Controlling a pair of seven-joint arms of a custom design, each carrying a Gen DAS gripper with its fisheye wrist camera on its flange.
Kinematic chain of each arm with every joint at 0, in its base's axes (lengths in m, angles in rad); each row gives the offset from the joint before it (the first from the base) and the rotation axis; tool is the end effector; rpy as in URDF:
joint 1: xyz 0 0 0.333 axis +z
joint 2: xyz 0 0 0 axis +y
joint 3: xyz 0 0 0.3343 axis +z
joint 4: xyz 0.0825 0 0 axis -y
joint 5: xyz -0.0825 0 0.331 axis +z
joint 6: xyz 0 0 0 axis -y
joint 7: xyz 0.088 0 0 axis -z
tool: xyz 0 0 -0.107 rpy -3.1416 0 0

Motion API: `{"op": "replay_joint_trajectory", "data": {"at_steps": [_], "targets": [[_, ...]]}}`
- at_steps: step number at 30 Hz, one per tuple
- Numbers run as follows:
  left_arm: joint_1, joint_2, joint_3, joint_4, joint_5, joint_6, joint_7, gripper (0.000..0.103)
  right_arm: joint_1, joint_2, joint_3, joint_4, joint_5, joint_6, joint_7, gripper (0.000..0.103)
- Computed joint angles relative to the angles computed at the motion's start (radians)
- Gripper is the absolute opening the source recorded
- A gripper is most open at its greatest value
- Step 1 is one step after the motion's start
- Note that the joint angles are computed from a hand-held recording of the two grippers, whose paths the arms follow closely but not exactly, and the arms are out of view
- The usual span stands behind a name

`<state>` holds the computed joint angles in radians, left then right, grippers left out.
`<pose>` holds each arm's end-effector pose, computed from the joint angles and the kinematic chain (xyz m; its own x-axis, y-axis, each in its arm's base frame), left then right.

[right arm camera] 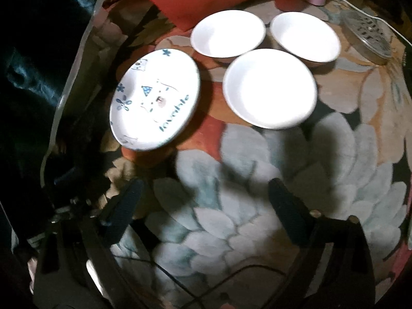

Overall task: Organize plates and bowls
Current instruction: 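Reach both tools to the remaining bear-print plate and close them on its rim, then lift the bear-print plate and carry it toward the plate stack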

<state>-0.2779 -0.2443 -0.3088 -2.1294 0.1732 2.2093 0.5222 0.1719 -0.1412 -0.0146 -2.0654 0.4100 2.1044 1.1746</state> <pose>0.3785 -0.2614 0.5752 0.3421 -0.9299 0.1350 -0.8619 -0.3678 -0.3491 0.4720 0.0936 0.5526 0.3885 -0.8736 -0.2930 -0.9096 -0.3128 -0.2735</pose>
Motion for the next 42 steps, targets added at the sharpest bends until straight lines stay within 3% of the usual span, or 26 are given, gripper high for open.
{"op": "replay_joint_trajectory", "data": {"at_steps": [10, 15, 17, 19, 22, 28, 36, 42], "targets": [[0.014, -0.072, 0.021, -0.106, -0.054, 0.025, 0.022, 0.102, 0.039, 0.136, 0.047, 0.069, 0.055, 0.007, 0.177, 0.054], [0.019, -0.104, 0.021, -0.134, -0.071, 0.014, 0.038, 0.102, 0.057, 0.18, 0.067, 0.066, 0.054, 0.071, 0.277, 0.044], [0.021, -0.11, 0.021, -0.139, -0.077, 0.012, 0.043, 0.102, 0.065, 0.19, 0.074, 0.063, 0.032, 0.086, 0.293, 0.027], [0.023, -0.115, 0.021, -0.143, -0.082, 0.014, 0.05, 0.102, 0.07, 0.196, 0.078, 0.059, 0.028, 0.099, 0.293, 0.021], [0.027, -0.12, 0.023, -0.149, -0.087, 0.016, 0.059, 0.102, 0.082, 0.19, 0.085, 0.052, -0.024, 0.125, 0.283, 0.021], [0.034, -0.123, 0.028, -0.163, -0.105, 0.023, 0.066, 0.102, 0.086, 0.181, 0.084, 0.063, -0.101, 0.067, 0.172, 0.021], [0.026, -0.095, 0.032, -0.166, -0.14, 0.061, 0.091, 0.102, 0.056, 0.114, 0.054, 0.027, -0.171, -0.119, -0.139, 0.021], [0.017, -0.027, 0.021, -0.127, -0.133, 0.078, 0.105, 0.102, 0.034, 0.061, 0.032, -0.032, -0.172, -0.065, -0.224, 0.018]]}}
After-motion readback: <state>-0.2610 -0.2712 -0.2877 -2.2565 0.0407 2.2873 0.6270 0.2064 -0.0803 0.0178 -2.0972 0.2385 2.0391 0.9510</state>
